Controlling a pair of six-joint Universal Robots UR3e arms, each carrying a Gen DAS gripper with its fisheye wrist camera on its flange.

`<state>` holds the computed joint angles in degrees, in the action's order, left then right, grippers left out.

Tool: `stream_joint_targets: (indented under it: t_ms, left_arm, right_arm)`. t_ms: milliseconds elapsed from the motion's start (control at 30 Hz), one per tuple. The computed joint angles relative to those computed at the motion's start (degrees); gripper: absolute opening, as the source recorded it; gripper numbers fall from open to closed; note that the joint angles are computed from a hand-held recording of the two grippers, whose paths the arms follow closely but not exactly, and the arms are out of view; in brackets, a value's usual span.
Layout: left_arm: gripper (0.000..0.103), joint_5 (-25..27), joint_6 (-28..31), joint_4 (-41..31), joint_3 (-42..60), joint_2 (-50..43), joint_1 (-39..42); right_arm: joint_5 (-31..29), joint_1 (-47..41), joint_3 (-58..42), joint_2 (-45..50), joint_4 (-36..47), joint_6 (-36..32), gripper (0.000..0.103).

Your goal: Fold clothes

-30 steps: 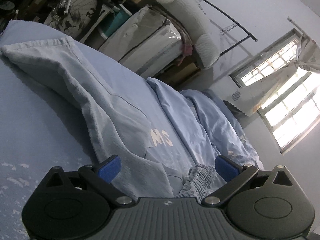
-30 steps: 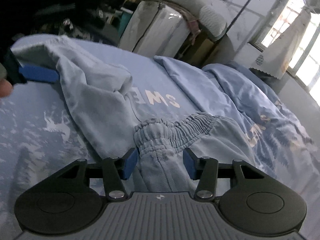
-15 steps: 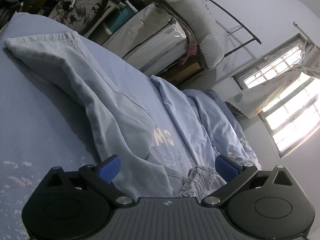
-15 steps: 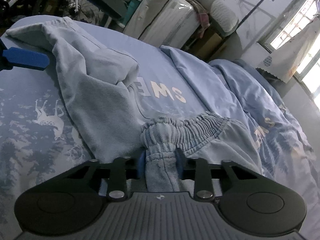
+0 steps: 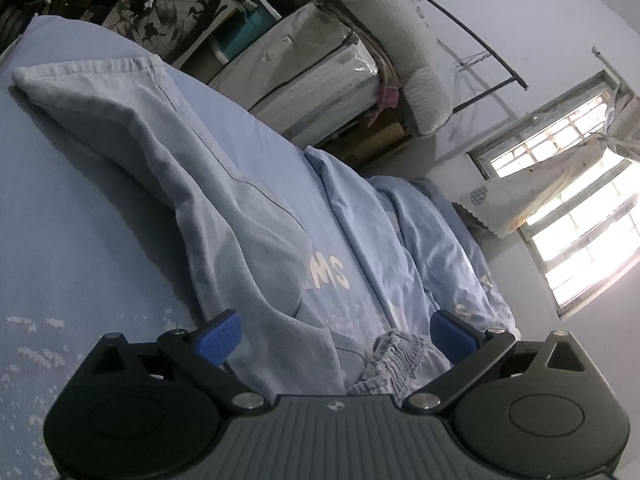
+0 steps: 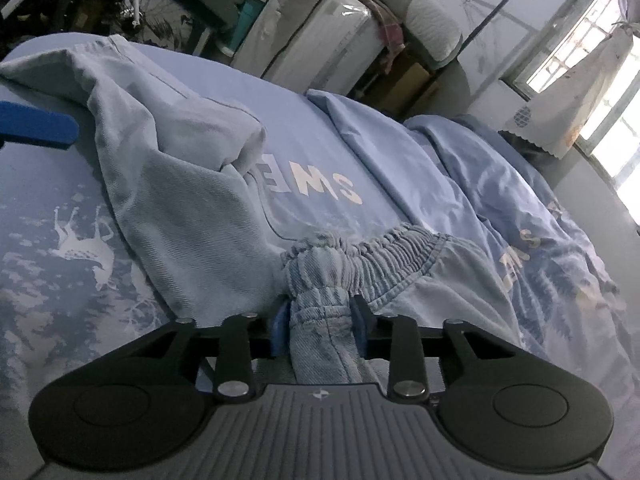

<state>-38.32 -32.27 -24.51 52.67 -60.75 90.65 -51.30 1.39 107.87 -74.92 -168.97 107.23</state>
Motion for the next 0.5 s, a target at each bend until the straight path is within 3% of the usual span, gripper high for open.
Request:
stream_joint_targets:
  t_ms: [233,367,500]
  left_arm:
    - [0.103,0.14,0.32,-0.33,0.23,-0.10,0.13]
    - [0.103,0.42,0.24,-0.12,0.29,-0.22,0.13]
    - [0.103,1.04,0.41,-0.24,0.90,-0.53,0.09]
  right_arm:
    - [-2.00,1.51,-0.86,1.96,-1.84,2.89,0.034]
    - [0.30,0.06,-1.45,1.53,0.14,3.02,0.022]
    - [6.13,-4.24,-0.66,-1.75,1.68,5.06,0.018]
